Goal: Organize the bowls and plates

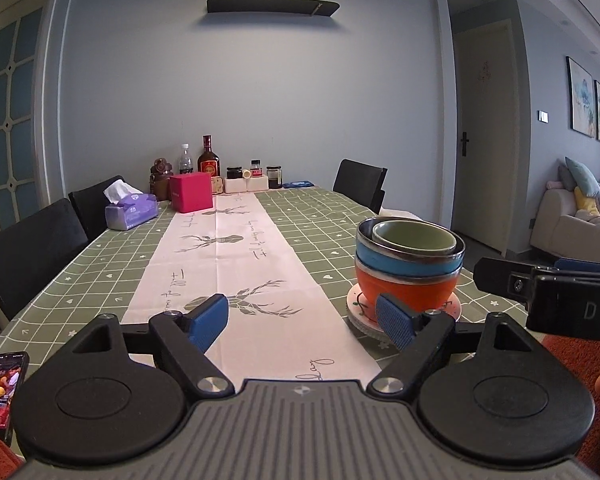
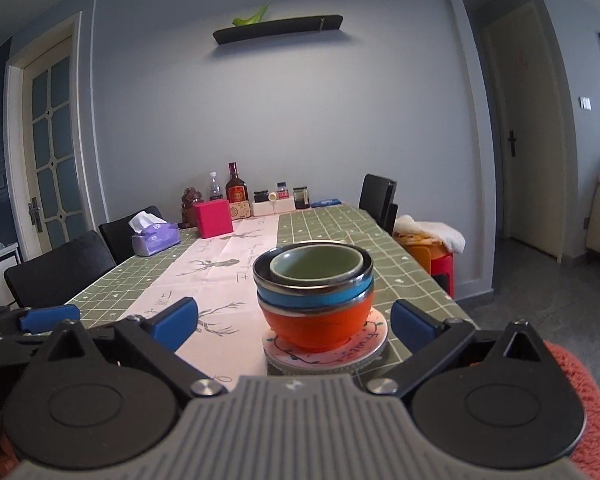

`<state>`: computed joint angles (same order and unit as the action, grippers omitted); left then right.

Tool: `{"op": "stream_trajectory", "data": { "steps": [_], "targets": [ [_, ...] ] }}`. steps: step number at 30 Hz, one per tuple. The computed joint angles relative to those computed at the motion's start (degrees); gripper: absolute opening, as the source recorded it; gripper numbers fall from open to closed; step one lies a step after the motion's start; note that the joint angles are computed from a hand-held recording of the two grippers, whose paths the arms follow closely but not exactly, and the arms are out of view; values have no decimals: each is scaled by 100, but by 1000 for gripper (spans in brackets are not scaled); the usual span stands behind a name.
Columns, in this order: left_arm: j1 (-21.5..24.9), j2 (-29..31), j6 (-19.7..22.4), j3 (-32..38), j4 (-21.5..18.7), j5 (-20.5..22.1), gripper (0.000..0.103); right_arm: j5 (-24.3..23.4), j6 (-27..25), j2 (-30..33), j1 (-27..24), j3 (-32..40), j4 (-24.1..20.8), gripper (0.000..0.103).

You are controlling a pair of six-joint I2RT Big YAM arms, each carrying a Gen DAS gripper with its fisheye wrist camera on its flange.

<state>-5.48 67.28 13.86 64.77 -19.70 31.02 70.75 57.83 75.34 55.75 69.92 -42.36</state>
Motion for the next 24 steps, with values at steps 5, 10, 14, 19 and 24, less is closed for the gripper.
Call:
{"op": "stream_trajectory", "data": {
  "steps": [5,10,14,19,24],
  "targets": [
    [18,5,22,30,-95,-1,98,25,7,15,29,2,-13,100],
    [23,37,2,68,-137,-64,98,23,69,51,35,42,-145,100],
    [41,32,-2,64,-154,-79,98,22,70,46,34,39,-158,100],
    [38,2,-24,46,-162,-111,98,26,17,56,31,58,-187,100],
    [32,10,-30,77,-216,-112,98,19,14,60,33,58,-187,100]
  ]
}}
